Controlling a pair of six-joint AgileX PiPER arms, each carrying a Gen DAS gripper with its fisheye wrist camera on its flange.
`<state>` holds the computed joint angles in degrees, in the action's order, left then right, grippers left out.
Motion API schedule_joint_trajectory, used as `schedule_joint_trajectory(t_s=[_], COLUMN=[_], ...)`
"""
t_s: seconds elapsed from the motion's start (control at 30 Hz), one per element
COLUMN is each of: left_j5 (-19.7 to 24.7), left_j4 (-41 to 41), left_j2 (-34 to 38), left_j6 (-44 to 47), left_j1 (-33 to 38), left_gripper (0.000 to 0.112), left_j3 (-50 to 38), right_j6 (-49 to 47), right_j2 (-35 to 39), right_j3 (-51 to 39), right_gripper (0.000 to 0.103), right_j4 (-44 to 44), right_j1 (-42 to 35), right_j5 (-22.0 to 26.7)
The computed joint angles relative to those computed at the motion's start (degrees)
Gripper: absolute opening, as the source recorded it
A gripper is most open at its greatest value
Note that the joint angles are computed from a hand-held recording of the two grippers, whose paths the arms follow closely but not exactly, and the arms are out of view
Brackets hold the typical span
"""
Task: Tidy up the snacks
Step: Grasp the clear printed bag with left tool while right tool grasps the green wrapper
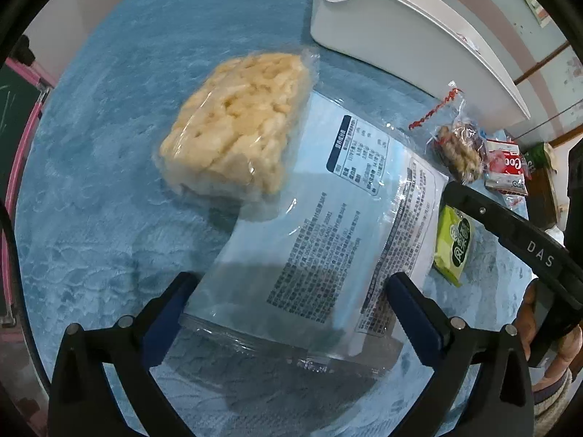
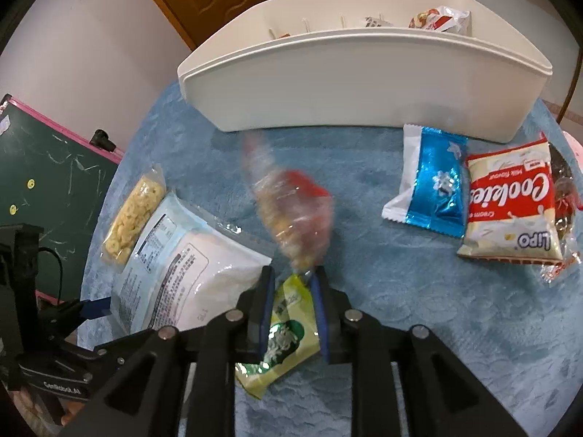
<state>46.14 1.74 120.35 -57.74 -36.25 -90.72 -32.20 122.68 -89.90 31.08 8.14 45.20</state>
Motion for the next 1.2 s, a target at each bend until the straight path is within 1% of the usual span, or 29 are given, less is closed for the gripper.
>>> schedule_joint_trajectory(t_s=[0.03,0.1,0.17,0.23,0.3,0.37,0.5,0.57,0.7,0.77,0.8,0.87,1.0,1.03,1.07,1.13,1.17,1.2], left_j5=[-0.1,0.4,1.4,1.5,1.3,0.6,-0.6,-0.9,-2.7,-2.9,-2.5,-1.8,1.5,2.8,4.5,6.3,5.6,5.1], left_j4=[0.0,0.3,0.4,0.0,-0.5,-1.5,-0.6,0.2,-3.5,-3.7,-3.8,-3.6,-3.0,-2.4,-1.7,0.5,0.4,-0.9], left_j2=[0.1,0.6,1.1,0.9,0.7,-0.2,-0.9,-0.8,-0.5,0.0,0.5,1.8,5.9,6.9,8.1,9.2,8.8,8.7], left_j6=[-0.1,-0.3,0.0,0.2,0.8,3.5,8.3,9.6,14.9,16.1,16.6,16.3,16.8,17.1,17.3,16.4,16.0,16.5], left_j1=[0.1,0.2,0.4,0.7,1.0,1.9,2.8,3.2,4.9,5.1,5.1,4.5,2.5,1.9,1.2,-0.3,-0.3,-0.3], left_gripper=[0.103,0.103,0.103,0.103,0.103,0.103,0.103,0.103,0.103,0.103,0.103,0.103,0.103,0.103,0.103,0.101,0.101,0.101], left_j3=[0.0,-1.0,-2.5,-2.4,-2.4,-1.0,0.2,-0.2,0.0,-0.8,-1.7,-3.8,-10.8,-12.8,-15.0,-17.1,-16.4,-16.1], right_j6=[0.5,-0.5,-2.1,-2.0,-3.5,-5.0,-5.2,-4.6,-2.0,-0.4,0.7,1.2,3.0,3.1,3.6,4.8,5.3,5.4], right_j2=[-0.1,-0.1,0.2,0.3,0.5,0.8,-0.7,-0.8,-2.0,-2.5,-2.7,-3.5,-2.6,-2.7,-3.1,-3.8,-4.1,-4.0], right_j3=[-0.1,-0.1,-1.0,-1.5,-1.9,-2.3,-0.1,0.1,1.5,2.7,3.2,4.9,3.7,4.0,4.6,5.7,6.0,5.8], right_gripper=[0.029,0.032,0.041,0.044,0.044,0.044,0.044,0.044,0.044,0.044,0.044,0.045,0.046,0.048,0.051,0.053,0.053,0.053], right_j4=[-0.5,0.9,4.1,5.6,7.1,7.9,7.0,6.1,2.4,-0.3,-1.8,-1.5,-1.0,-1.2,-2.0,-4.2,-4.8,-4.7], right_j1=[0.1,-0.3,-1.4,-2.4,-3.4,-4.1,-4.2,-4.6,-4.2,-3.4,-2.9,-2.5,-2.0,-1.7,-1.0,0.8,1.2,1.1], right_j5=[-0.4,-0.8,0.3,1.3,2.9,4.9,3.0,3.2,2.7,2.1,1.7,0.3,2.8,2.7,1.6,0.0,-0.7,-0.3])
